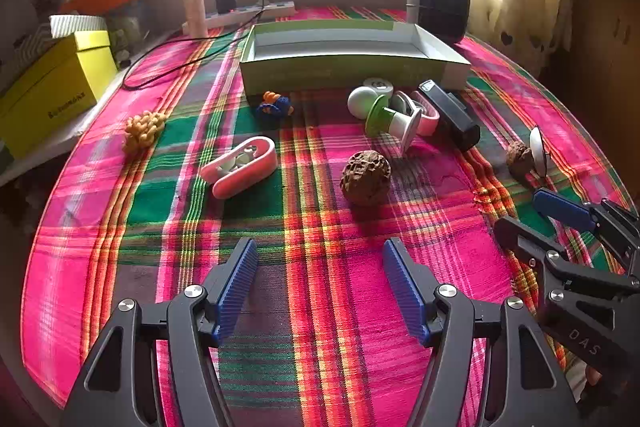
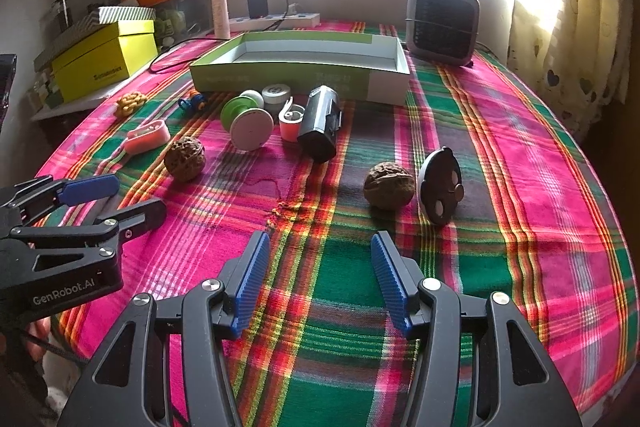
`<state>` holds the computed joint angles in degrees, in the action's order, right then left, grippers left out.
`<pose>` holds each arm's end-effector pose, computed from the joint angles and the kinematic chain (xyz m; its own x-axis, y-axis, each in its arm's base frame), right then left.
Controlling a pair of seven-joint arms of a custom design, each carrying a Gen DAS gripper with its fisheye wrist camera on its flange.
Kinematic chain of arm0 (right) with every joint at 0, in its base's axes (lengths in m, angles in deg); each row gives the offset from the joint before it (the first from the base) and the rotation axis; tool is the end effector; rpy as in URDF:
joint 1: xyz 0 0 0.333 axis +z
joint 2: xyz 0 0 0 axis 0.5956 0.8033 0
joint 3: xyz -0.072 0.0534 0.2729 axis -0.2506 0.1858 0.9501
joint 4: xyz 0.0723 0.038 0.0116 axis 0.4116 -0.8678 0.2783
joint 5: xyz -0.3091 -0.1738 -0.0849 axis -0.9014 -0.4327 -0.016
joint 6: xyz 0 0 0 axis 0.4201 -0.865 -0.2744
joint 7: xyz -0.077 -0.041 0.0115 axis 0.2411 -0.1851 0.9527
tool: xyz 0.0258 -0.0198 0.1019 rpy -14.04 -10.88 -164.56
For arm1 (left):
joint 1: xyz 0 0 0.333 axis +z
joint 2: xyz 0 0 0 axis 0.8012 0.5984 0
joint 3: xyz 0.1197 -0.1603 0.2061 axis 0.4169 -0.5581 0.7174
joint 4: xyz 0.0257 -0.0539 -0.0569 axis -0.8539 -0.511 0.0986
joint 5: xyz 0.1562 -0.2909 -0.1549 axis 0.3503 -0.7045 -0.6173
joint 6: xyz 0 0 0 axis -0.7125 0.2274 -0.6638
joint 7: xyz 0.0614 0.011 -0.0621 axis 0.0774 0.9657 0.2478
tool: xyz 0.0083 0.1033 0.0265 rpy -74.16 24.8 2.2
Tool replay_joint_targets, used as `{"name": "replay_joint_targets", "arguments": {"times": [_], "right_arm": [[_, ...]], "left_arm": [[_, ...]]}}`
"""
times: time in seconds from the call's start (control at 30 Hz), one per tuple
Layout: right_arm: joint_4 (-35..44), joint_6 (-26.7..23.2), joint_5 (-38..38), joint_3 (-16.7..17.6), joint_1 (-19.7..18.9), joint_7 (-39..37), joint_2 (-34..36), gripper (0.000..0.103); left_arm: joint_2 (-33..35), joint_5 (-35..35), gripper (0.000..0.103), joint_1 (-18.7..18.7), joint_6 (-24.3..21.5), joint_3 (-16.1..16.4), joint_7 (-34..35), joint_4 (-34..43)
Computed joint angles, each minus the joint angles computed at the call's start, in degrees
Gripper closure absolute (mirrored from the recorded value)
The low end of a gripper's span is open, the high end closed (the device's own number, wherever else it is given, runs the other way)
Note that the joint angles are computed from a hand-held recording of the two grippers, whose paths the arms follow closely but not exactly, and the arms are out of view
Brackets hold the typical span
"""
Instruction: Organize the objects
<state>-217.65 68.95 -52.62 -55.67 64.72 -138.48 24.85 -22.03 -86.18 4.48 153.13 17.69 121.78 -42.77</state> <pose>0.3812 0.3021 0.2753 -0.1538 -0.9881 -0.0066 -0.7079 0.1149 -0.6969 0.4614 -0.3318 0.2806 -0.4950 -0.8689 0.0097 -0.6661 0.3723 -0.6463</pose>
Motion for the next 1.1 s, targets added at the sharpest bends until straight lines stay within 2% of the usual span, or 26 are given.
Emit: {"name": "replay_joint_targets", "arguments": {"times": [0.17, 0.27, 0.4, 0.5, 0.57, 0.63, 0.67, 0.83, 0.9, 0.97, 1.03, 1.07, 1.1], "right_arm": [[-0.1, 0.1, 0.0, 0.0, 0.0, 0.0, -0.1, 0.049], [-0.5, 0.9, -0.7, -0.1, -0.2, 0.6, -0.4, 0.049], [-1.9, 2.5, -4.1, -0.5, -1.1, 5.1, -1.9, 0.049], [-3.2, 0.5, -5.6, 0.0, -1.3, 7.2, -3.6, 0.049], [-3.6, -0.4, -4.4, 0.2, -1.7, 5.9, -4.2, 0.049], [-3.7, -1.3, -3.0, 0.2, -2.2, 4.6, -4.5, 0.049], [-3.6, -1.2, -2.8, 0.1, -2.5, 4.2, -4.5, 0.049], [-3.0, 1.7, -4.7, -0.7, -4.1, 3.5, -4.1, 0.049], [-2.7, 2.7, -5.1, -0.9, -4.6, 3.6, -4.0, 0.049], [-2.4, 2.8, -5.2, -0.9, -4.8, 3.2, -3.7, 0.049], [-1.9, 3.6, -5.4, -1.0, -5.0, 2.4, -3.3, 0.049], [-1.9, 4.1, -5.7, -1.1, -5.1, 2.4, -3.4, 0.049], [-1.8, 4.5, -6.6, -1.2, -5.2, 3.0, -3.4, 0.049]], "left_arm": [[0.3, 0.0, 0.038, -2.0, -0.4, 2.0, -0.7, 0.3], [0.2, 0.4, 0.038, -1.2, -0.3, 1.1, -0.9, 0.3], [-0.9, 1.4, 0.038, 6.8, -0.8, -6.2, -1.2, 0.0], [-1.2, 2.7, 0.038, 13.9, -0.3, -12.6, -1.3, -0.4], [-1.4, 3.5, 0.038, 17.5, 0.9, -15.8, -1.2, -0.8], [-1.3, 3.1, 0.038, 16.8, 2.0, -14.7, -0.9, -0.7], [-1.2, 2.2, 0.038, 14.7, 2.2, -12.4, -0.7, -0.5], [-0.1, 0.9, 0.038, 15.3, 1.2, -11.4, -0.5, 1.4], [0.3, 0.4, 0.038, 13.3, 0.8, -9.0, -0.7, 2.1], [1.0, 1.0, 0.038, 14.9, 1.1, -10.2, -0.5, 2.9], [1.8, 0.6, 0.038, 12.7, 0.2, -7.5, -0.6, 4.1], [2.1, 0.7, 0.038, 12.8, -0.4, -7.5, -0.9, 4.8], [2.3, 1.3, 0.038, 14.8, -0.4, -9.3, -0.9, 5.2]]}}
